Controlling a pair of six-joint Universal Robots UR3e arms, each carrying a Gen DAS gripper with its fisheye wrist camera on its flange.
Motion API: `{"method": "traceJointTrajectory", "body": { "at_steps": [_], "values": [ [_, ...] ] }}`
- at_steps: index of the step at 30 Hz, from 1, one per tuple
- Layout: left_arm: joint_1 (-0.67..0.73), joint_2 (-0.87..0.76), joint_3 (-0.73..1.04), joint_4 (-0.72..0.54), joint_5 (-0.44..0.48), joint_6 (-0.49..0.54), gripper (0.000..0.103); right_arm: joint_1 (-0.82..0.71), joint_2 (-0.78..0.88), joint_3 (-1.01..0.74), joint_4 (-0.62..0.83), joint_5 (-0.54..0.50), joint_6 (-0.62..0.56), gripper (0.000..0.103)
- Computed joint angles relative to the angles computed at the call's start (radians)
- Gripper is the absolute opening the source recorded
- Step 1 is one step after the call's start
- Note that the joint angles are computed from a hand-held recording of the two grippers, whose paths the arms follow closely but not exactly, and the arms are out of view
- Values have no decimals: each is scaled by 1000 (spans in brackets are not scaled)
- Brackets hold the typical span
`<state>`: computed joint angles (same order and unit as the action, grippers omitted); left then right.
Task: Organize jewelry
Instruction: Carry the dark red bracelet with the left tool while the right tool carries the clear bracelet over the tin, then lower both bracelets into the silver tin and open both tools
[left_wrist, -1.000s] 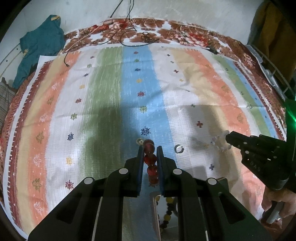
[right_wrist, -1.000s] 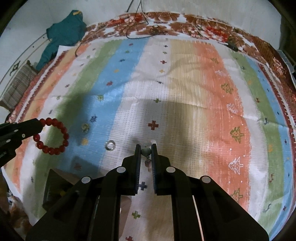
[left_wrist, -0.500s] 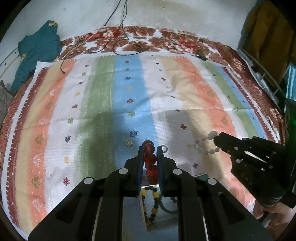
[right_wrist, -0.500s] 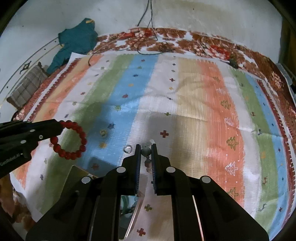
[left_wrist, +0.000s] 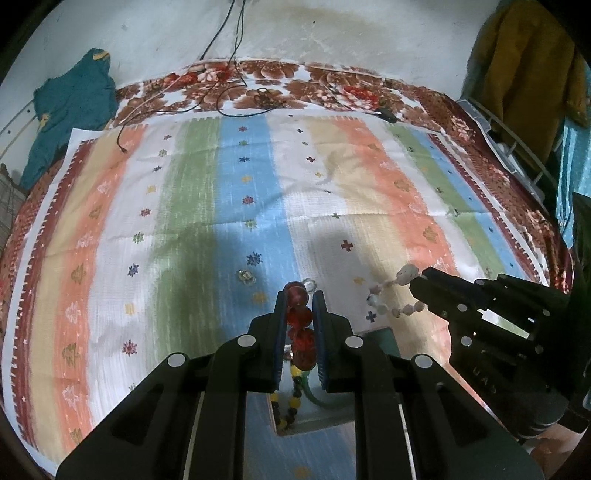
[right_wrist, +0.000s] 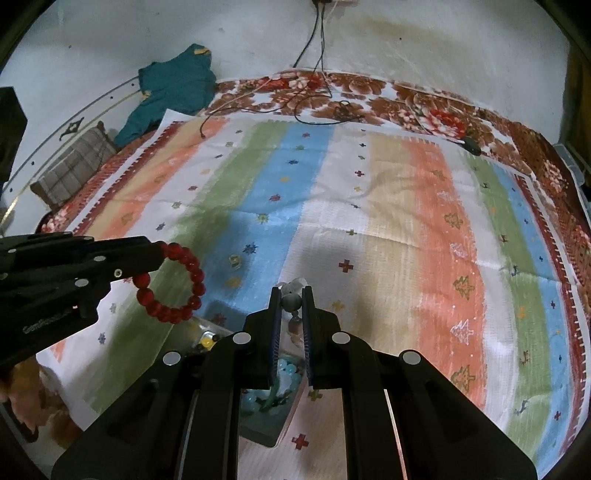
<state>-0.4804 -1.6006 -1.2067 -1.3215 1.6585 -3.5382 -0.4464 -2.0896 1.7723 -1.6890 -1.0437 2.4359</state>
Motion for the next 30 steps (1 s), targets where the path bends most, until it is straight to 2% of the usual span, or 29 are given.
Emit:
{"method": "traceJointTrajectory", "body": {
  "at_steps": [30],
  "values": [
    [-99,80,-57,-8,36,-64,13,-171,-220,-6,367,78,-235,12]
  ]
}}
